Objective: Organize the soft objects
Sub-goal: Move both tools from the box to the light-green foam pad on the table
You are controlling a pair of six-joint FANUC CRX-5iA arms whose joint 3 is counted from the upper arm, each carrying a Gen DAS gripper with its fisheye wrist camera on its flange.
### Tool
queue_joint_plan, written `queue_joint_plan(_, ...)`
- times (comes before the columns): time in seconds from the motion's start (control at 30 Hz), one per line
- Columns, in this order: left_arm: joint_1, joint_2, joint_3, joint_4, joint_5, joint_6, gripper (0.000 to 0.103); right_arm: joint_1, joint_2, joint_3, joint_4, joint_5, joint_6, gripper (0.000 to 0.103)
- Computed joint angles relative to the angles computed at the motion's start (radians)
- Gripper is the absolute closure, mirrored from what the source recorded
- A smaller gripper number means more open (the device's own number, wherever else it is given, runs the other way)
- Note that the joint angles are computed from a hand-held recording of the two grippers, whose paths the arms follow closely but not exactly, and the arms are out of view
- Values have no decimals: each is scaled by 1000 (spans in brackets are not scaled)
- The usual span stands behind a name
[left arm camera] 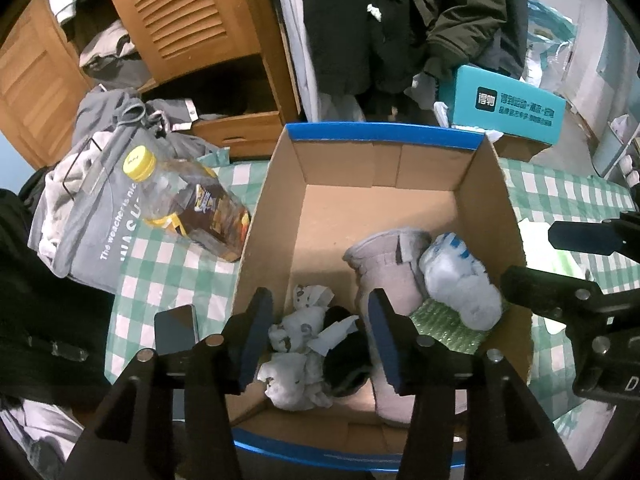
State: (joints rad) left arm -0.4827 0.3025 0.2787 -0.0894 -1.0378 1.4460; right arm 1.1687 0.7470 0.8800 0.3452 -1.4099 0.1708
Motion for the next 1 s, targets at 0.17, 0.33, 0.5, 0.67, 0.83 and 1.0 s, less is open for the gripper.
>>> queue_joint_plan(0.17,-17,-5,1,-7,5,-5,51,11,-55,-91,10,16,-44,36)
queue_joint_plan(0.33,-39,-17,-5,-14,21,-12,42,20,-116,-189,21,36,-96,36)
queue_joint_plan(0.5,-64,-18,-1,-19,22,-18,37,32,-173,-278,42,51,-154,33)
queue_joint_plan(0.67,-91,-15,4,-19,19,-25,33,46,-225,-361,52,62,-202,33)
queue_joint_plan(0.83,-121,-3,21,-12,9,-31,30,61,-285,-458,56,73,-265,33)
queue_joint_plan(1.0,-152,6,28,8,2,-47,29,75,-347,-557,56,83,-338,33)
